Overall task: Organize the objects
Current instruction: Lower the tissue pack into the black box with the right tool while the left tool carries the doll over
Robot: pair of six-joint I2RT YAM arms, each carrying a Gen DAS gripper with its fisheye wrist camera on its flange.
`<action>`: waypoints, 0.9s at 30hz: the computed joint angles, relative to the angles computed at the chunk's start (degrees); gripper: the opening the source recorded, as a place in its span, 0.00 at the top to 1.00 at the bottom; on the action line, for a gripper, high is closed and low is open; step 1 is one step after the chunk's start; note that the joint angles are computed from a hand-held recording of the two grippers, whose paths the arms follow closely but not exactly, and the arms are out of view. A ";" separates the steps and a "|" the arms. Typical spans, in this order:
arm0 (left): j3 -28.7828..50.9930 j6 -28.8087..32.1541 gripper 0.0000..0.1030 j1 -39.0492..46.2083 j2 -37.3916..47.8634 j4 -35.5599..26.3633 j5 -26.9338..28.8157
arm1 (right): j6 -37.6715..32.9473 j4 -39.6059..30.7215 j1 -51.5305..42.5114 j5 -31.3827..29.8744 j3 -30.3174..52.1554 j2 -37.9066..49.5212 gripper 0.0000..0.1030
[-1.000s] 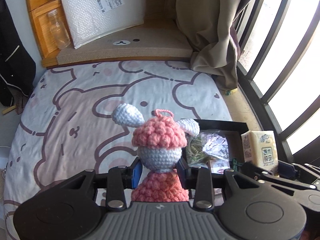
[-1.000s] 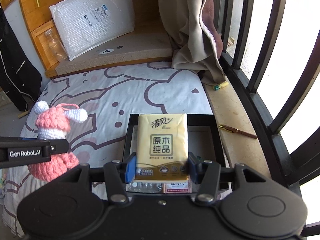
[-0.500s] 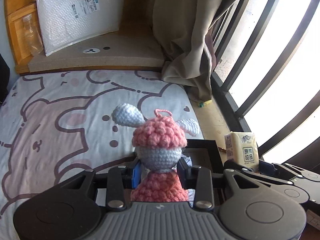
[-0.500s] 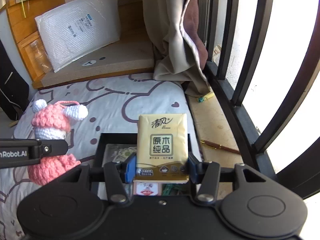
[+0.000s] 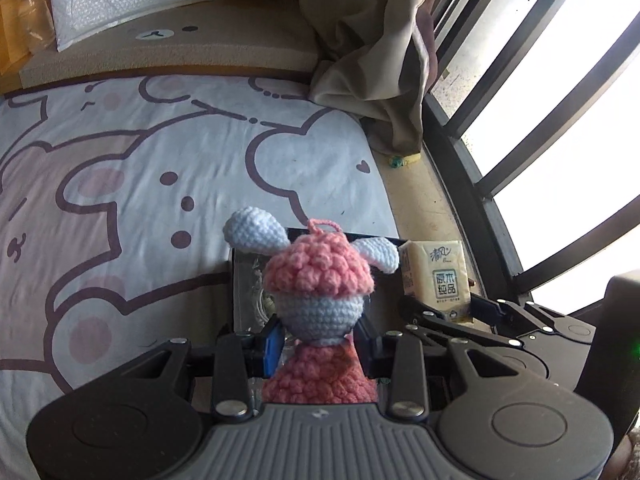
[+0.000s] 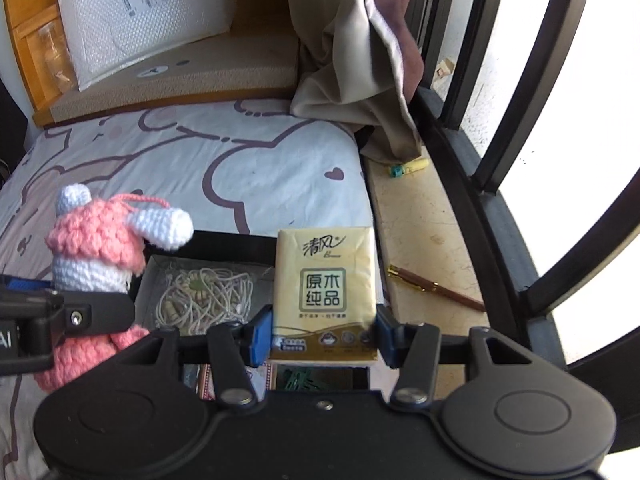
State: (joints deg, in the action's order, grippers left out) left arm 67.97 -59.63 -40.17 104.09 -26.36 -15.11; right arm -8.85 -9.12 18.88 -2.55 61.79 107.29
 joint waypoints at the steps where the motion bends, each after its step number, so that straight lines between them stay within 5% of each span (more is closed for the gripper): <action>1: -0.22 0.07 0.63 0.14 0.23 0.24 0.29 | 0.03 -0.03 0.00 -0.48 0.63 1.00 0.49; 27: -1.91 0.22 0.63 2.59 3.61 2.63 4.11 | 0.03 -1.72 1.71 0.24 8.02 13.27 0.49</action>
State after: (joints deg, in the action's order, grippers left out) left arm 66.06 -59.41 -37.58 107.70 -23.73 -11.00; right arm -8.82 -10.84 20.58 -2.31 69.80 120.56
